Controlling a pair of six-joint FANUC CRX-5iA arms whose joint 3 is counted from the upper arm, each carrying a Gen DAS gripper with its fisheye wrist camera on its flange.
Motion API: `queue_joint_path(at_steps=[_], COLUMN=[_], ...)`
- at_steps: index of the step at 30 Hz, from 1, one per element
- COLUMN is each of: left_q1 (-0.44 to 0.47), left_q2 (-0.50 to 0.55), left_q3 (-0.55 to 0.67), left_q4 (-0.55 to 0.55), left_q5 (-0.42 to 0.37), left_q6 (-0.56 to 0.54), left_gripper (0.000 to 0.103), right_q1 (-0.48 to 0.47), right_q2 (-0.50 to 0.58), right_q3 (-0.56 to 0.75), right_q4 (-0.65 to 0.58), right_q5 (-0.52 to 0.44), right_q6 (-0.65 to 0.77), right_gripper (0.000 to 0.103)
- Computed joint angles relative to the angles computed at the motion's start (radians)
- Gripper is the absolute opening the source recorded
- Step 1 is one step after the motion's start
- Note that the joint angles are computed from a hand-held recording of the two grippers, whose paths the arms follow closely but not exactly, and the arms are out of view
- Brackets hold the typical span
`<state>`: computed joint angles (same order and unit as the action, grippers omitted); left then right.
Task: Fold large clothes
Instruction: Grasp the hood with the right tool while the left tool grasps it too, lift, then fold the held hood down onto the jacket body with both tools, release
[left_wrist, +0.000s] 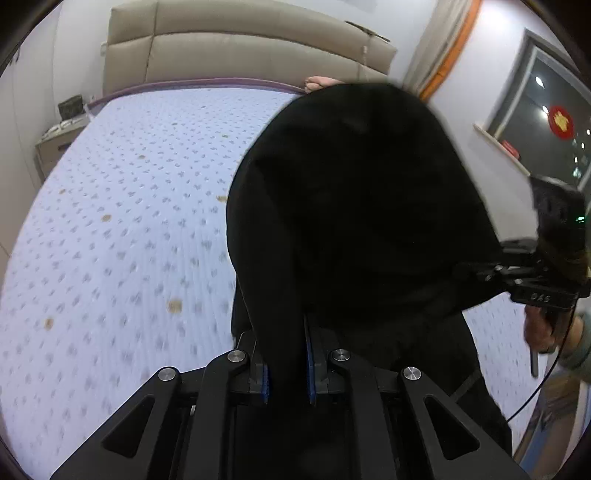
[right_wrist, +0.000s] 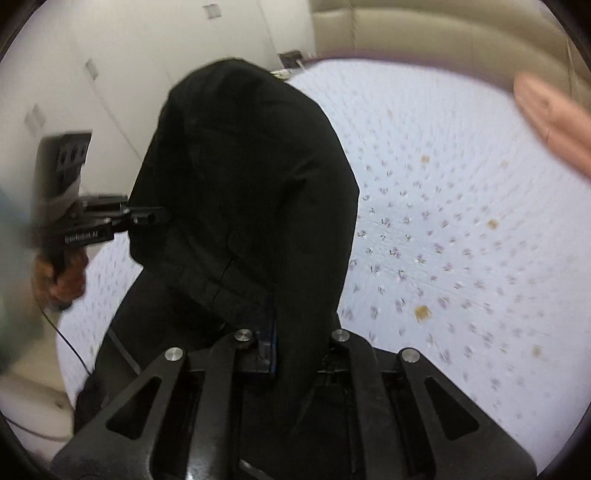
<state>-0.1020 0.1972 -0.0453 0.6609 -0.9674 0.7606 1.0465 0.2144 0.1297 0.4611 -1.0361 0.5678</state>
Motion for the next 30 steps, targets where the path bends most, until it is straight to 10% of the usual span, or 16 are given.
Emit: queue_joint_path(at_steps=[6,13,25,30], left_q1=[0.057,0.096,0.002,-0.077], left_q2=[-0.271,-0.372,-0.202,-0.142], left_q3=[-0.215,-0.319,-0.153,-0.154], left_q4=[-0.074,-0.326,-0.066,-0.059], left_q5=[-0.100,-0.255,-0.045,-0.080], left_q6=[-0.073,0.021,0.065,0.082], left_gripper=[0.019,0.019,0.020,0.022], right_q1=[0.231,0.284,0.139,0.064], right_q2=[0.011,0.019,0.007,0.073], right_q3=[-0.017,-0.048,0.078,0.154], right_q4=[0.202,0.029,0.091,-0.094], right_q5=[-0.254,-0.446,-0.261,-0.116], right_q6=[-0.040,-0.028,-0.244,-0.221], right_gripper=[0.006,0.011,0.038,0.043])
